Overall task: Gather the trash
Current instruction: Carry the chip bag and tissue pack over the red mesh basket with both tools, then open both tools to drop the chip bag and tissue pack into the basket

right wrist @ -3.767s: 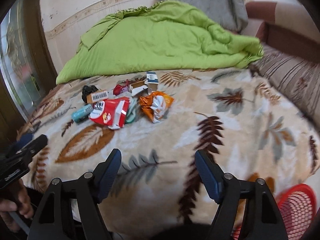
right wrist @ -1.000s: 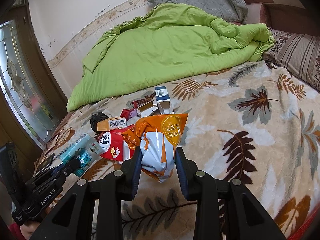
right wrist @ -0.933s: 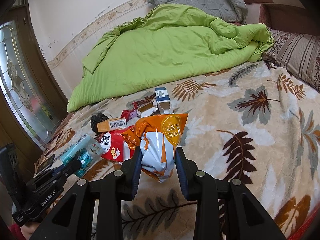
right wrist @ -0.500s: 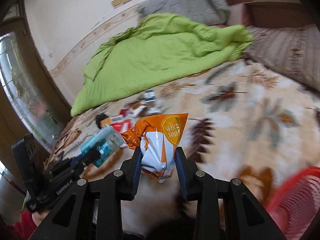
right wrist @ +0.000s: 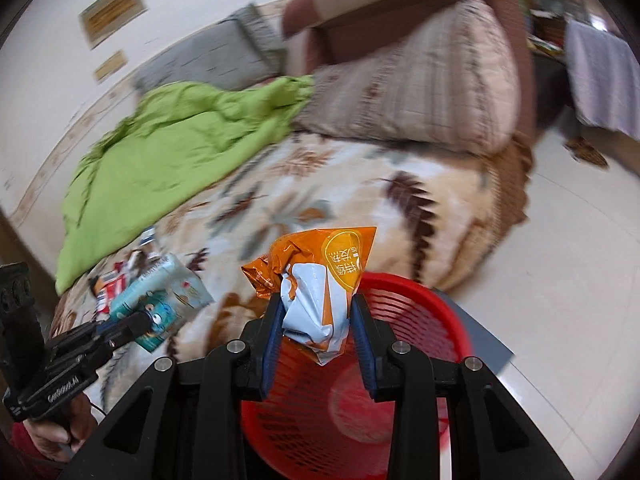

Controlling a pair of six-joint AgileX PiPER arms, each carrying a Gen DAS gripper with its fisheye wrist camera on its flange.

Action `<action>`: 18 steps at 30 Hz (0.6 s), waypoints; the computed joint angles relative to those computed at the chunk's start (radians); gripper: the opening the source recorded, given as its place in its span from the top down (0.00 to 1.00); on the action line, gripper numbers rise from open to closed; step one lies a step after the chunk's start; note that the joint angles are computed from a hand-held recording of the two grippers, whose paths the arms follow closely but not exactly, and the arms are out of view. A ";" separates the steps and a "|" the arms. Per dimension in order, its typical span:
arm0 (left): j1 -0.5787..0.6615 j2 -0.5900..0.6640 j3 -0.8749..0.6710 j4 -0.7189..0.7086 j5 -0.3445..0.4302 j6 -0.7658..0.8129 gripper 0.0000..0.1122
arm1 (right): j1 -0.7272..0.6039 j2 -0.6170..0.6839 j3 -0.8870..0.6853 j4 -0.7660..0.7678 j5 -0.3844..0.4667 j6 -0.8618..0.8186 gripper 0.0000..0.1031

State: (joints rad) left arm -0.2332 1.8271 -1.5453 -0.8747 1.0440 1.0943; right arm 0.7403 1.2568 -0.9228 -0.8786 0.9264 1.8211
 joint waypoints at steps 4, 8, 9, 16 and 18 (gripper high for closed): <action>-0.067 0.027 -0.028 0.050 0.015 -0.059 0.58 | 0.005 -0.051 0.062 0.022 0.028 0.036 0.59; -0.051 0.014 -0.006 0.025 -0.005 -0.043 0.54 | 0.016 -0.082 0.097 0.013 0.050 0.075 0.46; -0.041 0.010 -0.005 0.025 -0.009 -0.042 0.54 | 0.018 -0.078 0.094 0.010 0.055 0.077 0.46; 0.069 0.034 -0.060 0.032 -0.014 -0.079 0.52 | -0.030 -0.016 0.028 -0.015 -0.029 0.035 0.46; 0.112 0.039 -0.077 0.035 -0.022 -0.084 0.50 | -0.046 0.022 -0.010 -0.016 -0.072 0.008 0.46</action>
